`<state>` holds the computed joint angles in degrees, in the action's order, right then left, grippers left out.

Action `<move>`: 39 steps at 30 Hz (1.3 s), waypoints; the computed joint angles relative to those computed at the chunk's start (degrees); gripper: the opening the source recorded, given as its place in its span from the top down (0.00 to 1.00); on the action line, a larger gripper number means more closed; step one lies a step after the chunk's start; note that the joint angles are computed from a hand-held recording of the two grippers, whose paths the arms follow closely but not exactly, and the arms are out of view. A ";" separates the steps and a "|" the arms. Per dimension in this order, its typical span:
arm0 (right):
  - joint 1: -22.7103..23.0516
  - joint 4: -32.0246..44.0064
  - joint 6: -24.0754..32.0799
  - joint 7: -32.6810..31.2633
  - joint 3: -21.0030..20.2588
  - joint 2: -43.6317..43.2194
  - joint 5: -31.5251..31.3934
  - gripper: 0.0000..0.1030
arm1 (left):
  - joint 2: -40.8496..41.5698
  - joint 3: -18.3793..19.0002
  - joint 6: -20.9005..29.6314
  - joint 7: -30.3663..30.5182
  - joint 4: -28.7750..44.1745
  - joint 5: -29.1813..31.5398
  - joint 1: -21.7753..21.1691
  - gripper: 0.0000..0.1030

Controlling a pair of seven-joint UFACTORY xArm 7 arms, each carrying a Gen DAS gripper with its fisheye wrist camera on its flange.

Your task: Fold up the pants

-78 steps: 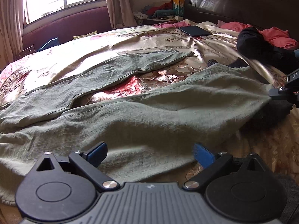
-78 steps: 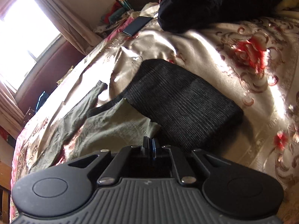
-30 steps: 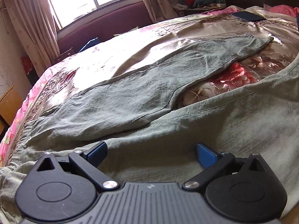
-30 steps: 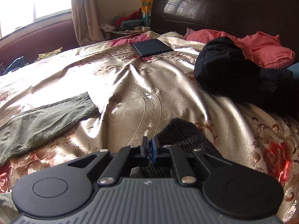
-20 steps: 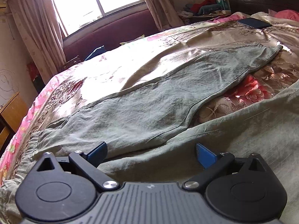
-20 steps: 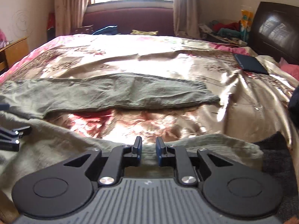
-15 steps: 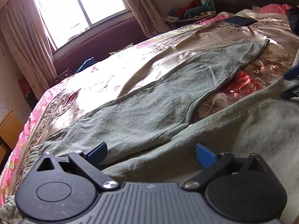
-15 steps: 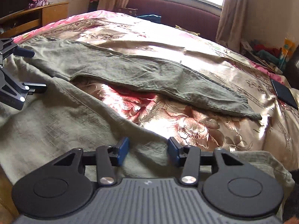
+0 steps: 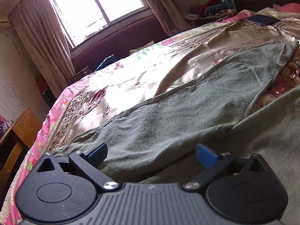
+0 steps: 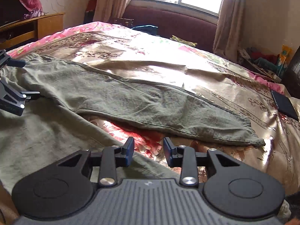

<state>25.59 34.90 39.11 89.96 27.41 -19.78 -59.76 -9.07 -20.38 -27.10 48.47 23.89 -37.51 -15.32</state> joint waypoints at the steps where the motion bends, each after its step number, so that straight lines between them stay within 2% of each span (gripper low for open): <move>1: 0.28 0.82 0.19 -1.22 0.24 1.81 0.60 0.66 | -1.33 0.76 0.90 0.57 -1.31 0.21 0.17 0.00; 2: 0.48 2.02 1.36 -2.52 0.23 4.40 1.70 0.66 | -1.56 -0.87 1.55 3.16 -1.59 -1.99 1.80 0.00; 3: 0.69 2.90 2.52 -2.88 -0.15 6.67 2.38 0.66 | -1.07 -4.06 1.52 7.17 -1.42 -6.01 4.38 0.00; 4: 0.80 3.14 2.43 -1.55 -0.96 8.08 1.97 0.64 | -0.35 -4.85 0.40 9.19 -1.90 -7.64 5.09 0.00; 5: 1.27 3.52 2.98 -0.32 -1.71 8.25 2.41 0.62 | -0.77 -3.24 0.09 8.81 -2.77 -7.01 3.98 0.00; 6: 1.98 4.44 4.68 -0.20 -2.19 8.18 4.02 0.61 | -1.82 -2.99 0.77 9.63 -3.11 -8.44 3.76 0.00; 7: 2.77 5.08 6.26 0.12 -2.34 7.32 5.21 0.61 | -4.23 -5.13 2.80 11.58 -3.37 -11.78 5.71 0.00; 8: 3.51 4.61 5.74 -0.16 -2.58 5.61 5.31 0.61 | -5.96 -4.87 3.76 12.19 -3.97 -12.71 5.54 0.00; 9: 4.14 4.22 5.57 -1.22 -2.52 3.98 5.63 0.61 | -8.92 -2.64 4.79 11.36 -5.73 -11.24 4.02 0.00; 11: 5.74 3.69 8.65 -4.33 -1.01 0.50 8.04 0.60 | -13.64 -3.13 7.09 9.84 -8.48 -9.03 5.50 0.00; 14: 7.15 1.58 11.70 -7.05 0.40 -2.92 14.10 0.60 | -19.57 -1.27 10.44 8.66 -12.78 -6.29 4.27 0.00; 15: 6.47 1.42 13.55 -9.17 0.70 -2.53 18.33 0.59 | -20.80 -2.52 11.50 8.17 -13.86 -6.24 5.05 0.00; 16: 7.67 1.51 15.20 -11.04 -1.40 -1.30 21.92 0.58 | -21.47 -4.17 12.98 7.52 -14.34 -6.24 6.21 0.00; 17: 6.91 0.39 15.90 -10.52 -1.76 -0.81 24.75 0.59 | -22.34 -6.23 14.73 6.74 -14.75 -6.29 7.73 0.00; 18: 5.13 -0.90 15.16 -8.41 -0.34 -2.18 25.19 0.59 | -22.50 -7.53 14.71 5.70 -15.09 -6.04 8.47 0.00; 19: 5.75 -0.49 16.60 -6.18 -0.92 -2.46 25.77 0.59 | -23.15 -9.38 13.90 4.33 -15.77 -6.09 9.18 0.00; 21: 5.48 2.61 21.91 -2.86 1.13 -2.88 27.03 0.59 | -26.62 -10.13 16.73 3.21 -16.64 -5.38 9.72 0.00; 23: 6.28 5.77 25.19 -4.10 2.47 -3.82 26.33 0.59 | -30.12 -6.28 17.12 3.15 -18.61 -4.04 6.46 0.00; 25: 6.53 9.45 28.31 -6.64 3.87 -3.21 24.14 0.59 | -33.60 -4.05 19.21 2.67 -19.65 -3.01 5.99 0.00; 28: 6.27 12.05 28.07 -8.36 3.93 -2.43 21.10 0.59 | -34.96 2.40 21.81 3.65 -18.77 -0.49 4.82 0.00; 30: 5.58 12.25 22.68 -9.95 1.77 -1.51 19.73 0.59 | -33.17 6.34 20.85 4.20 -17.11 1.40 4.30 0.00; 34: 2.12 13.88 9.73 -16.48 -2.69 3.70 14.05 0.58 | -23.79 18.19 19.43 7.18 -8.31 6.86 2.24 0.00; 36: -0.80 16.76 1.21 -20.00 -5.80 9.67 8.96 0.57 | -17.06 20.99 18.07 7.64 -2.70 9.75 2.53 0.00; 37: -2.10 19.17 -4.31 -22.79 -8.07 13.94 7.32 0.56 | -11.44 24.20 17.36 8.00 2.02 11.48 1.23 0.00; 39: -3.39 24.83 -11.50 -25.82 -11.63 22.56 3.05 0.56 | -2.06 28.95 18.52 7.11 10.87 13.69 -0.94 0.00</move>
